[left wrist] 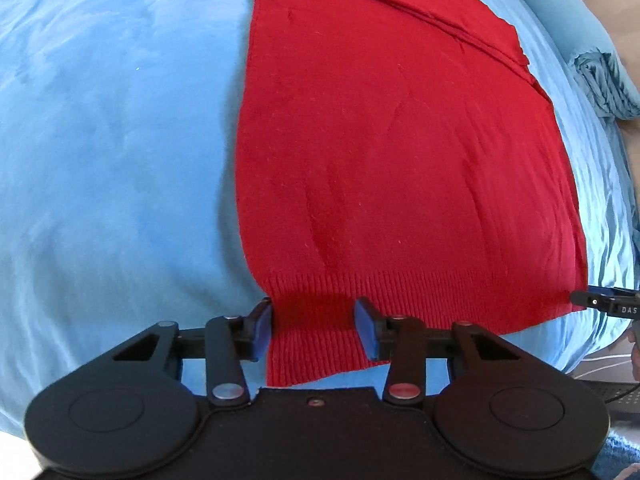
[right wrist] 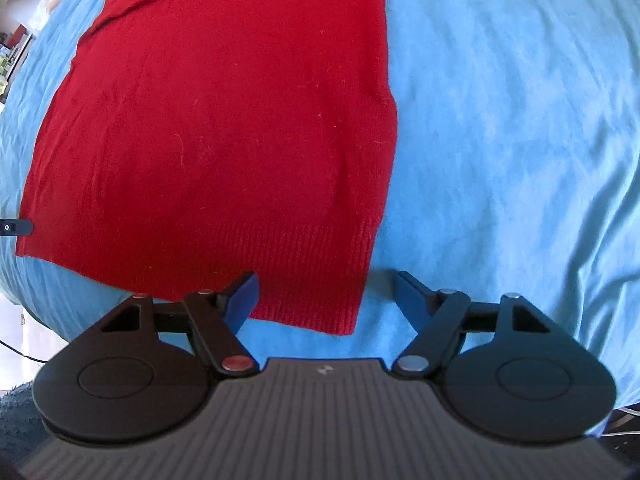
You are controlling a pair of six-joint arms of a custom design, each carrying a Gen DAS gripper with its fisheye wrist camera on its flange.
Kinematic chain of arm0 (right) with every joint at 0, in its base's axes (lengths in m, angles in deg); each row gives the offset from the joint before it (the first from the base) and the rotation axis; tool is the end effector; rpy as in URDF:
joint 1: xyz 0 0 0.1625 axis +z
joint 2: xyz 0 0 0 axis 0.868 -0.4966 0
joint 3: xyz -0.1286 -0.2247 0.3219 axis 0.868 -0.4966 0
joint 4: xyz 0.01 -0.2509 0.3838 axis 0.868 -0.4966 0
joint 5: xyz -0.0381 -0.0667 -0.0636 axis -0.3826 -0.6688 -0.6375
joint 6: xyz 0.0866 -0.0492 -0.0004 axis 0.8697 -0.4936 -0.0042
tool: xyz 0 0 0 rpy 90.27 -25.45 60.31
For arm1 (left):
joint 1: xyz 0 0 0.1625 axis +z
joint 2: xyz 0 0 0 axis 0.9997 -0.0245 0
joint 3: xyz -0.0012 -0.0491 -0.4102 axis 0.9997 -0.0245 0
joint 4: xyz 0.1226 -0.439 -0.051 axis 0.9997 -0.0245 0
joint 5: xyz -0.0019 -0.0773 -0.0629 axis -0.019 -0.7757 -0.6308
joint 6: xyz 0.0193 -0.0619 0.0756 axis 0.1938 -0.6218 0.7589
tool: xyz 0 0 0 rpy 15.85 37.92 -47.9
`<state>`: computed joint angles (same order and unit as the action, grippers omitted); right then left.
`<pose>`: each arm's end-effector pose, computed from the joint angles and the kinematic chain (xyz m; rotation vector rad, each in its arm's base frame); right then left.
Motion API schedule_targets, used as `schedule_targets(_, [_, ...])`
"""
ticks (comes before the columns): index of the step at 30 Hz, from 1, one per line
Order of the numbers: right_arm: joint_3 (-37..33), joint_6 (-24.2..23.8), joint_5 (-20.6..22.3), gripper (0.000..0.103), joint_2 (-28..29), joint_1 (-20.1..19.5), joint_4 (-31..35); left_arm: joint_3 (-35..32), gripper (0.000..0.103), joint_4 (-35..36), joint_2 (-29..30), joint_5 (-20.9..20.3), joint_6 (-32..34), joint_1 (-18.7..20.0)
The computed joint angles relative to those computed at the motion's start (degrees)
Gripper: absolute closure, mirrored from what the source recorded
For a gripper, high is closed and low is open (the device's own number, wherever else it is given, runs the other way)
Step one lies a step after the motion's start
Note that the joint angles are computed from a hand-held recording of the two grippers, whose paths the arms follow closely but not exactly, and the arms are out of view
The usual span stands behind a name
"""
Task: Fold small clothes
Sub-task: 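Close both tools on the ribbed hem, then lift the hem with both tools and fold it toward the collar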
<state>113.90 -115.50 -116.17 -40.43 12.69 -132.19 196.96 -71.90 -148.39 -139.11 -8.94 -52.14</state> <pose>-0.0737 -0.5425 0.4290 0.4046 -2.5496 0.0940 -0.2908 -0.4403 0.0660 -0.1738 2.6214 -0.3954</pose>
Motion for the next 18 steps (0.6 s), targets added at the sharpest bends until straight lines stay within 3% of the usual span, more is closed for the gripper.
schedule_targets(3, [-0.43,0.76,0.39,0.025,-0.20,-0.42,0.50,0.15,0.065,-0.05,-0.24,-0.41,-0.46,0.04])
schedule_targets(7, [-0.45,1.74,0.49,0.038,-0.20,-0.25,0.44,-1.89,0.087,2.40,1.34,-0.69,-0.21,0.23])
schedule_targets(9, [-1.31,0.48,0.11,0.060,0.41,-0.11,0.69,-2.79,0.093,3.24,1.94,-0.77,0.64,0.30])
schedule_targets(12, [-1.35,-0.96,0.11,0.082,0.77,0.25,1.37,-4.23,0.095,5.19,2.75,-0.45,1.34,0.18])
schedule_targets(18, [-3.20,-0.41,0.86,0.083,0.49,1.21,3.52,-5.04,0.095,5.71,0.13,0.31,-0.34,-0.67])
